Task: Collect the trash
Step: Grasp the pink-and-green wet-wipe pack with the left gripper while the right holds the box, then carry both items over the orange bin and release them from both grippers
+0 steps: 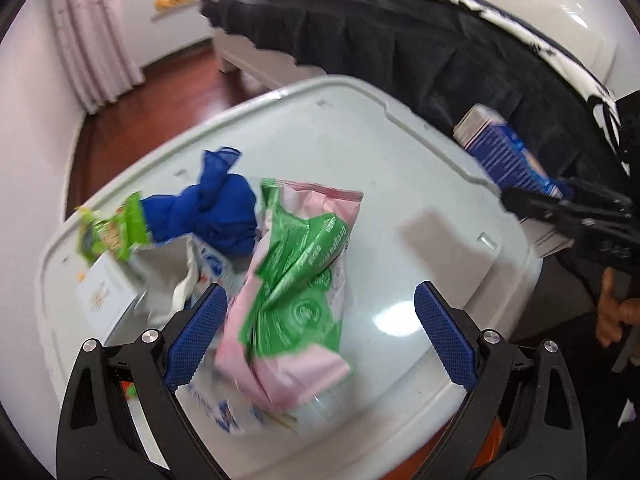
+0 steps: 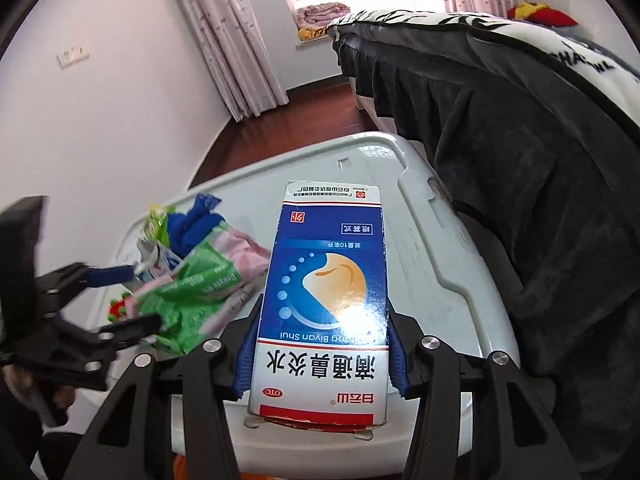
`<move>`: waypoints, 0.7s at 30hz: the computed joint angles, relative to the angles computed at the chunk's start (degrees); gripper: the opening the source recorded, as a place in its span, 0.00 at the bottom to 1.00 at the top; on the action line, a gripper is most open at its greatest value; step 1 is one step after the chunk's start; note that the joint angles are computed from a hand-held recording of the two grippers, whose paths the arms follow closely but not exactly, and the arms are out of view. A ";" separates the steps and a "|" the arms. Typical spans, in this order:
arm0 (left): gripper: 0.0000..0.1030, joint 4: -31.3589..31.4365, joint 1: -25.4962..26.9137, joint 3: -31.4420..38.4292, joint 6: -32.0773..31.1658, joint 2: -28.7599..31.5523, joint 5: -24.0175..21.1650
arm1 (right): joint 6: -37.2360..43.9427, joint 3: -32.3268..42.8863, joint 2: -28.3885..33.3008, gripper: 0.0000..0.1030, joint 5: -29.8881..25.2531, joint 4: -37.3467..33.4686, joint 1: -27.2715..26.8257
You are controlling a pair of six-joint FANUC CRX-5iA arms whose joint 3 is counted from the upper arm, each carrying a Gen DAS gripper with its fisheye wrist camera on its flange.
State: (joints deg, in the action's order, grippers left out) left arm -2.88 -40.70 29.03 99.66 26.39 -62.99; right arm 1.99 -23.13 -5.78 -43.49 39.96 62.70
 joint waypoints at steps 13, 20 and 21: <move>0.86 -2.51 0.41 15.28 -4.82 13.25 -12.89 | 1.21 0.17 -0.29 0.50 3.85 -2.96 -1.34; 0.36 -8.74 -2.73 13.20 0.23 10.98 -10.09 | 0.03 0.31 0.13 0.50 2.64 -0.63 -0.37; 0.35 -9.66 -3.20 12.08 2.13 9.92 -9.29 | -0.17 0.23 0.08 0.50 2.65 -0.51 -0.42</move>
